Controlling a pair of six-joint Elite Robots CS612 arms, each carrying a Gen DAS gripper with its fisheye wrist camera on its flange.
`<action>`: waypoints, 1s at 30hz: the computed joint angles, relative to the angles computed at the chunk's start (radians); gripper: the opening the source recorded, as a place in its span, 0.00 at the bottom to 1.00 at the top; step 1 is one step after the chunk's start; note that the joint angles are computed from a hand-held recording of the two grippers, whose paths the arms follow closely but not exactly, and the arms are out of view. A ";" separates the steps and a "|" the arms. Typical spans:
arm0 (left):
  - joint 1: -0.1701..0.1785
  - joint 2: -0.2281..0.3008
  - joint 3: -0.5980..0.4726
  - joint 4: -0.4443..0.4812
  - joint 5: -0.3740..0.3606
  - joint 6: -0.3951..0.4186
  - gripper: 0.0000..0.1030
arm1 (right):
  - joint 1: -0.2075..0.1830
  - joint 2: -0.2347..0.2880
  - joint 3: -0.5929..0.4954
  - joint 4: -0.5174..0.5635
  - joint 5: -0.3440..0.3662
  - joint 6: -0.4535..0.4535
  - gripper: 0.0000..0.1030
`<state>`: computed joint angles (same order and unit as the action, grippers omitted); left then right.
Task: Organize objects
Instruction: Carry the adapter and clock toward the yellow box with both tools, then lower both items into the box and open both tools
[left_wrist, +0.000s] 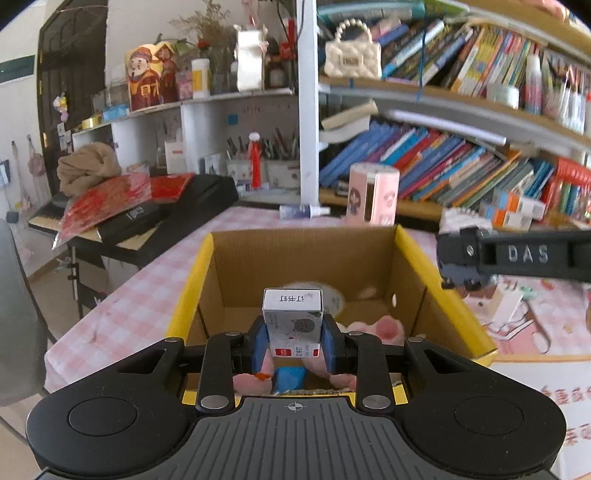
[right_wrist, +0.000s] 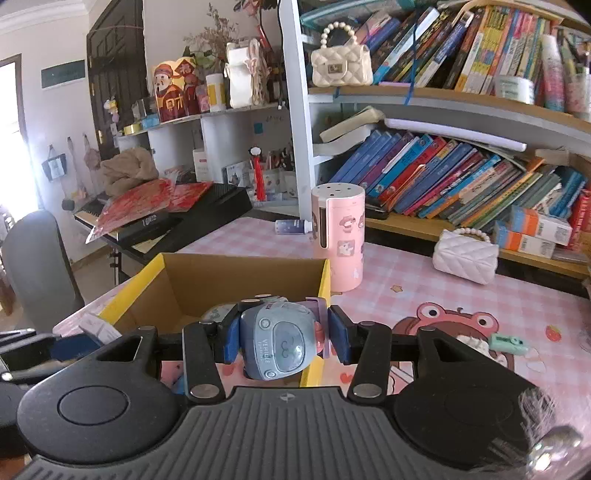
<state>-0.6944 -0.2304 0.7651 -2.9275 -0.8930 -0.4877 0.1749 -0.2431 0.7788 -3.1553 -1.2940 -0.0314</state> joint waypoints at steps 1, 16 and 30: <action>0.001 0.007 -0.015 0.020 0.000 0.001 0.27 | -0.001 0.012 -0.024 0.019 0.007 -0.005 0.43; 0.009 0.085 -0.186 0.256 -0.014 -0.011 0.27 | 0.005 0.150 -0.286 0.219 0.090 -0.165 0.43; 0.020 0.118 -0.273 0.389 -0.029 -0.078 0.28 | 0.015 0.226 -0.454 0.421 0.103 -0.343 0.42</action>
